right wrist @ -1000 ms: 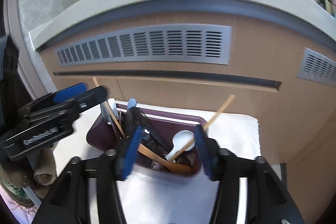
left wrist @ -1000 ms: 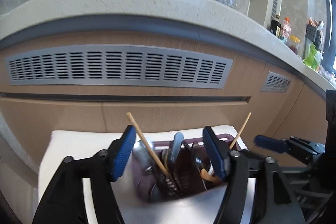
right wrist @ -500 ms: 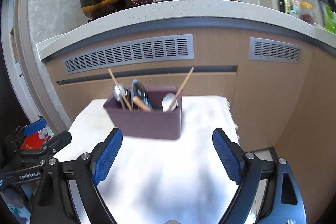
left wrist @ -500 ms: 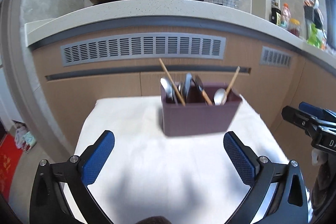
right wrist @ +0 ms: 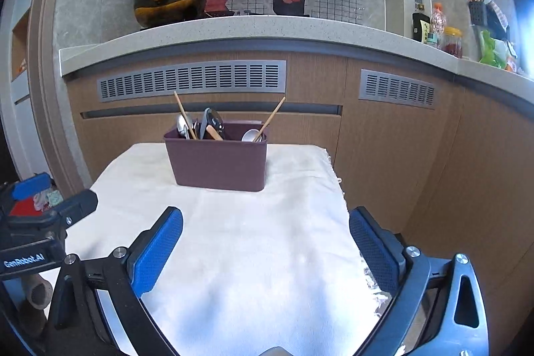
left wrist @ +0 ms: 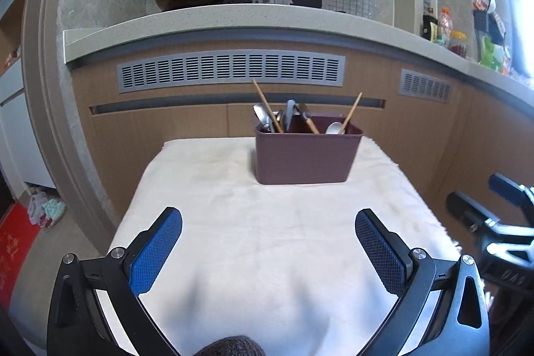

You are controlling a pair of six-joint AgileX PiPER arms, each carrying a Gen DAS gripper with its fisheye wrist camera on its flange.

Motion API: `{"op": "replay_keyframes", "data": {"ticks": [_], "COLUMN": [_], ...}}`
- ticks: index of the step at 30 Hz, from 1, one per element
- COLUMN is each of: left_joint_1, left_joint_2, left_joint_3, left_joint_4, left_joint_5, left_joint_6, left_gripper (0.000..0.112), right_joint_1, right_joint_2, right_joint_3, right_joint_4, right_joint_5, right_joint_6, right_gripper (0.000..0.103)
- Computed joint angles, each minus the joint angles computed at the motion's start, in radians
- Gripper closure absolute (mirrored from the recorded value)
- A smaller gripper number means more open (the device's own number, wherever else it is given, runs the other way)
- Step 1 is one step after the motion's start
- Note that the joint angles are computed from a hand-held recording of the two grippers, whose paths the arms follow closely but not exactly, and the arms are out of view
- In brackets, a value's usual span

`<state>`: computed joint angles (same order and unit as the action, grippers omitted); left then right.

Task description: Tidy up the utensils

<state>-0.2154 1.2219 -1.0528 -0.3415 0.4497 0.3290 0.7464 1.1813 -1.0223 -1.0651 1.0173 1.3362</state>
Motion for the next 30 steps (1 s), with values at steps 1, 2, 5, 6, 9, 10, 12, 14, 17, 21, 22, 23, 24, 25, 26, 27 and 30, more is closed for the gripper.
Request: {"op": "replay_keyframes", "data": {"ticks": [1,2,5,6,9,10,12,14,17,21,22,23,24,25,26,27,30], "left_joint_1": [-0.005,-0.008,-0.015,-0.015,-0.014,-0.015,-0.021,-0.024,-0.022,-0.027,-0.027,-0.028,-0.028,-0.029,-0.029,-0.028,-0.033], "left_joint_2": [-0.011,-0.018,-0.029,-0.03,-0.032,-0.03,-0.03,-0.03,-0.023,-0.019,-0.017,-0.017,-0.018,-0.018,-0.019,-0.018,-0.019], "left_joint_3": [0.006,0.011,0.016,0.016,0.015,0.014,0.014,0.015,0.009,0.008,0.006,0.006,0.005,0.006,0.006,0.006,0.006], "left_joint_4": [-0.002,-0.005,-0.002,-0.003,-0.006,-0.005,0.015,0.023,0.022,0.032,0.032,0.035,0.036,0.037,0.037,0.037,0.049], "left_joint_5": [0.001,0.001,0.008,0.011,0.014,0.014,0.012,0.011,0.016,0.019,0.022,0.022,0.024,0.024,0.024,0.024,0.023], "left_joint_6": [0.002,0.008,0.008,0.009,0.006,0.006,-0.017,-0.029,-0.032,-0.046,-0.047,-0.05,-0.054,-0.053,-0.055,-0.055,-0.069], "left_gripper": [0.009,0.009,0.009,0.009,0.009,0.009,0.009,0.009,0.009,0.009,0.009,0.009,0.009,0.009,0.009,0.009,0.009], "right_joint_1": [0.004,0.004,-0.003,-0.004,-0.007,-0.01,-0.013,-0.013,-0.015,-0.018,-0.018,-0.016,-0.016,-0.017,-0.017,-0.018,-0.017], "right_joint_2": [-0.003,-0.004,-0.009,-0.01,-0.01,-0.009,-0.009,-0.007,-0.004,-0.001,0.0,0.002,0.002,0.003,0.002,0.002,0.003], "right_joint_3": [0.004,0.005,0.01,0.012,0.015,0.016,0.018,0.02,0.02,0.02,0.02,0.019,0.019,0.019,0.02,0.019,0.019], "right_joint_4": [0.0,0.002,0.009,0.011,0.017,0.022,0.028,0.03,0.035,0.039,0.039,0.038,0.038,0.04,0.039,0.04,0.037], "right_joint_5": [0.002,0.002,-0.006,-0.009,-0.012,-0.016,-0.021,-0.023,-0.027,-0.028,-0.027,-0.025,-0.025,-0.027,-0.027,-0.028,-0.028], "right_joint_6": [0.005,0.005,0.003,0.002,0.002,0.0,-0.001,-0.001,-0.007,-0.009,-0.009,-0.008,-0.008,-0.009,-0.008,-0.009,-0.008], "right_gripper": [0.004,0.004,0.004,0.004,0.004,0.003,0.003,0.003,0.003,0.003,0.003,0.003,0.003,0.003,0.003,0.003,0.003]}}
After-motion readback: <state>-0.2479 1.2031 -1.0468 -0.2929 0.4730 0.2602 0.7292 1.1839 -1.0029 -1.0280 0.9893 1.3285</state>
